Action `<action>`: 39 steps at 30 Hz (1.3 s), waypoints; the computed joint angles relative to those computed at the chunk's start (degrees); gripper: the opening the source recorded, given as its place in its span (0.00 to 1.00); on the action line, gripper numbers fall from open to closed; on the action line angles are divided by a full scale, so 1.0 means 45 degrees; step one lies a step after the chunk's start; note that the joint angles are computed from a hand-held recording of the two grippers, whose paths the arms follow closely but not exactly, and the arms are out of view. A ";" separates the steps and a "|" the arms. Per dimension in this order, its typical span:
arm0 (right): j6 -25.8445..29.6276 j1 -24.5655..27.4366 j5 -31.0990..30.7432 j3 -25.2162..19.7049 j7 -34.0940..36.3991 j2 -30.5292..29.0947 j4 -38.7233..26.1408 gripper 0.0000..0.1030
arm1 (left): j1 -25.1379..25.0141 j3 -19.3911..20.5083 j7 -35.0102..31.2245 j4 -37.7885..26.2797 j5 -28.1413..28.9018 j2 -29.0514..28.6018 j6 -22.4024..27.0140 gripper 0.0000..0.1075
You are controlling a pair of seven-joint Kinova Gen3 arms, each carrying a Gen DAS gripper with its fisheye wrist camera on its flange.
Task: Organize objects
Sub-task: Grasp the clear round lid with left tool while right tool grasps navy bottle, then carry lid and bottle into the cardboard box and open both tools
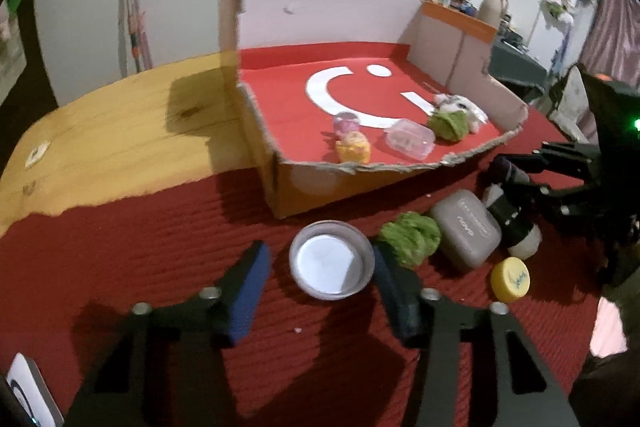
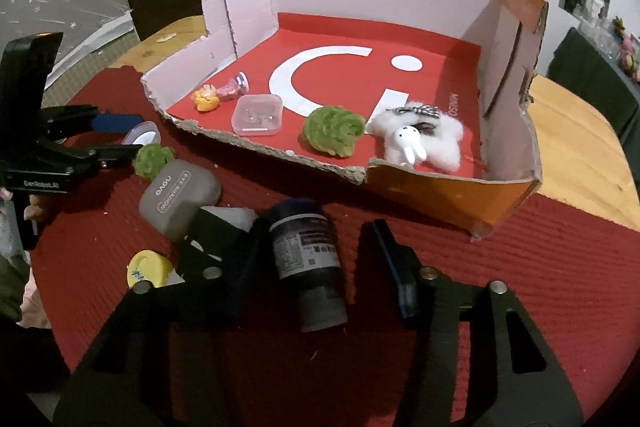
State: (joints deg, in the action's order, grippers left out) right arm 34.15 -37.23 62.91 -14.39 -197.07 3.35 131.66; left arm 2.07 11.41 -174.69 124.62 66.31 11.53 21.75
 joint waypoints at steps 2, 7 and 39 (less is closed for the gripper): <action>-0.0347 0.0058 0.0216 0.0021 -0.0221 -0.0093 0.0129 0.26 | 0.0115 0.0112 -0.0272 0.0059 0.0072 -0.0052 -0.0118 0.39; 0.0300 -0.0349 0.0531 -0.0341 -0.1043 -0.0351 0.0209 0.26 | 0.0040 0.0195 -0.1156 0.0412 0.1215 -0.0393 -0.0291 0.39; 0.1940 -0.1003 0.0538 -0.1741 -0.2274 -0.2036 -0.0039 0.26 | 0.0968 -0.1577 -0.2271 0.1385 0.3065 -0.3166 0.1697 0.39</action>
State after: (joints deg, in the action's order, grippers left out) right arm 42.88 -41.75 65.34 -22.22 -207.30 -5.81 131.48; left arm 6.43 4.32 -184.91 130.85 80.10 -2.72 29.39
